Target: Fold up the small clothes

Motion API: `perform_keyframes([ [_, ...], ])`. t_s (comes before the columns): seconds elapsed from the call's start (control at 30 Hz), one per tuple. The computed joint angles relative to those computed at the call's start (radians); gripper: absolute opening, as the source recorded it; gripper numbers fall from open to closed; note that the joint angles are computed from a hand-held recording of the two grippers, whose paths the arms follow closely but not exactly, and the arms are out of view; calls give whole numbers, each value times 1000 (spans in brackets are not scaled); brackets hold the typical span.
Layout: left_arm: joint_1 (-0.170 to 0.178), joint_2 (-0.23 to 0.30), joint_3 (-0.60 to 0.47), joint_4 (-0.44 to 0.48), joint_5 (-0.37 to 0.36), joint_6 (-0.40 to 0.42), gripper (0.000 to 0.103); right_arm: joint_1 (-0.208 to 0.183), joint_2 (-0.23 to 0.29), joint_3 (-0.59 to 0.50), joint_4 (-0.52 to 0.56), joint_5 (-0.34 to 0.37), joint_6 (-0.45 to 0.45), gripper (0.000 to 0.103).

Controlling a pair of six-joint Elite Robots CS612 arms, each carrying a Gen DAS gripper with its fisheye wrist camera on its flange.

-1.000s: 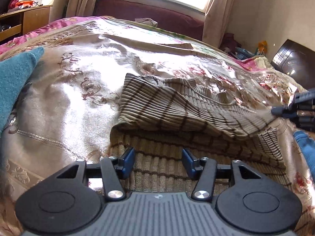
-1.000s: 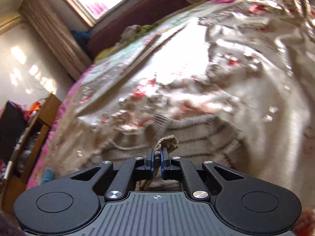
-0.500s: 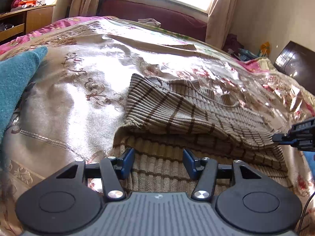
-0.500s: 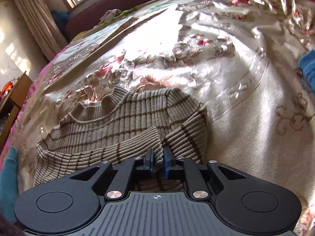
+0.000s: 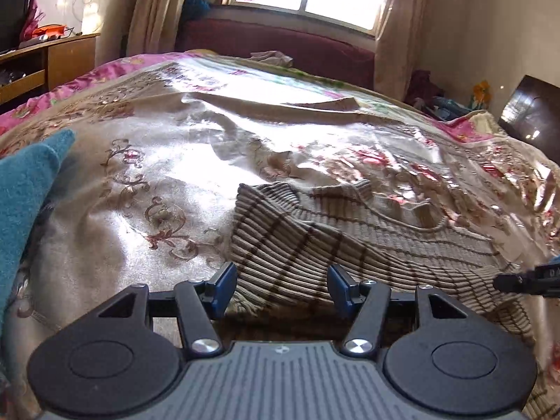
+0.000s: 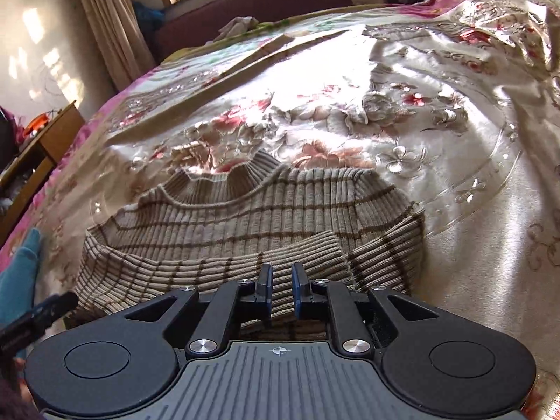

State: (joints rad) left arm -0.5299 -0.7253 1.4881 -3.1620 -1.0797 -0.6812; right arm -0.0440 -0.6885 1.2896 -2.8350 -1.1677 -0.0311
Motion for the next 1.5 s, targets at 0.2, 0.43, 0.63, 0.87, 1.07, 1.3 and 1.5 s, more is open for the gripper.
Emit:
perform_keyframes([
  [0.2, 9, 4, 19, 44, -8, -43, 61, -10, 17, -10, 27, -17, 26, 10],
  [0.43, 1, -5, 12, 34, 25, -30, 61, -11, -13, 34, -18, -4, -5, 15],
  [0.63, 13, 13, -43, 96, -24, 11, 62, -5, -21, 45, 6, -19, -76, 17],
  [0.87, 8, 10, -31, 98, -29, 7, 64, -15, -21, 50, 6, -18, -35, 18],
  [1.07, 4, 14, -32, 114, -20, 16, 65, -30, -11, 38, 10, 18, 37, 20],
  [1.3, 3, 12, -16, 75, -18, 9, 66, -28, 3, 27, -9, 32, 65, 30],
  [1.5, 4, 11, -7, 42, -23, 5, 66, -22, 6, 19, -17, 11, 75, 30],
])
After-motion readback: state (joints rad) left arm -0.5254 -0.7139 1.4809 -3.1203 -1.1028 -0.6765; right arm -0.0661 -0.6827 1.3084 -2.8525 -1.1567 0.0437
